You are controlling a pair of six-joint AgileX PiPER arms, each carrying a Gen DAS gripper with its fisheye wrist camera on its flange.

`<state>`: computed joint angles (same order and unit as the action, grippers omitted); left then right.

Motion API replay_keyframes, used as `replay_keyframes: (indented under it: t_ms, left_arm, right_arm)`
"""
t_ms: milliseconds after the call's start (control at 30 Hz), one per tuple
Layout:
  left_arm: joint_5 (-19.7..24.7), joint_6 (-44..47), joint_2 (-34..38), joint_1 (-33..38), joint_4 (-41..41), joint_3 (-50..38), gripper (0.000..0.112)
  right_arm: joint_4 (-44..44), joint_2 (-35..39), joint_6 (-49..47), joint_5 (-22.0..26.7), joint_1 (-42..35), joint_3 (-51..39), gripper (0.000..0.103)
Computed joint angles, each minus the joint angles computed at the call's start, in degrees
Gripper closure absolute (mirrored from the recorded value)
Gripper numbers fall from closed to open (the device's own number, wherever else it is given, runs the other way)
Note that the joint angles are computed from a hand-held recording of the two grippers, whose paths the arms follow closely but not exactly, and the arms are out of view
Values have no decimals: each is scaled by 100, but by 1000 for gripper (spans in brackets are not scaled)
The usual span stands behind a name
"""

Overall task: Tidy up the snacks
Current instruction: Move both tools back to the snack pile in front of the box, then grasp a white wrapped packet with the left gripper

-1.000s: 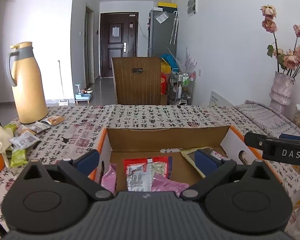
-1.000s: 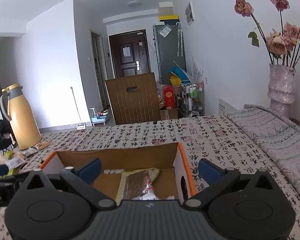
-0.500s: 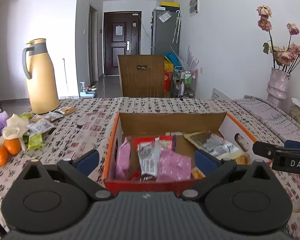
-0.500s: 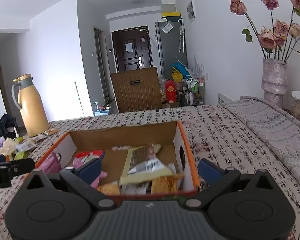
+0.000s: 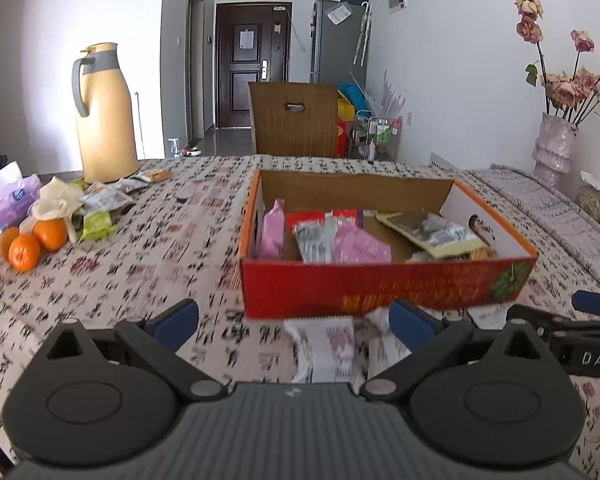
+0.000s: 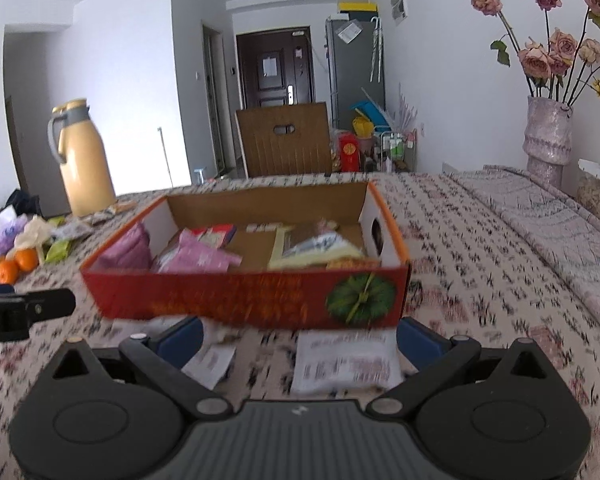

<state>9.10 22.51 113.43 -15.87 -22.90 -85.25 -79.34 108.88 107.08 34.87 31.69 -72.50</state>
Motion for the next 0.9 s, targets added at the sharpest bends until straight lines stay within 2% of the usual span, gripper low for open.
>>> replay_keyframes:
  t_ms: [133,333,467,567,667,767,833,900]
  left_arm:
    - [-64,1161,-229,82,-1073,460,9]
    - [81,2665,-426,180,-2421,985,9]
    - [212,3162,-471,241,-2910,1216,10]
    - [347,3251,-466,290,-3015,1292,16]
    - [534,3422,-455,352,-3168,1326,26]
    - [765,3669,-436,437,-3392,1355,42]
    - [1074,3803,-388,556,-3540,1315,64]
    - [1274,4096,-393,654,-3808,1351,71]
  right_arm:
    - [171,-48,38,165,284,184,0]
    - [445,-72,56,385,597,388,0]
    - [572,-87,106,525,745,506,0]
    - [639,-102,156,625,851,558,0]
    - [699,-96,193,724,959,568,0]
    - [788,-59,181,843,1076,516,0]
    - [876,-26,152,934,1161,451,0]
    - [963,6,121,1026,1241,390,0]
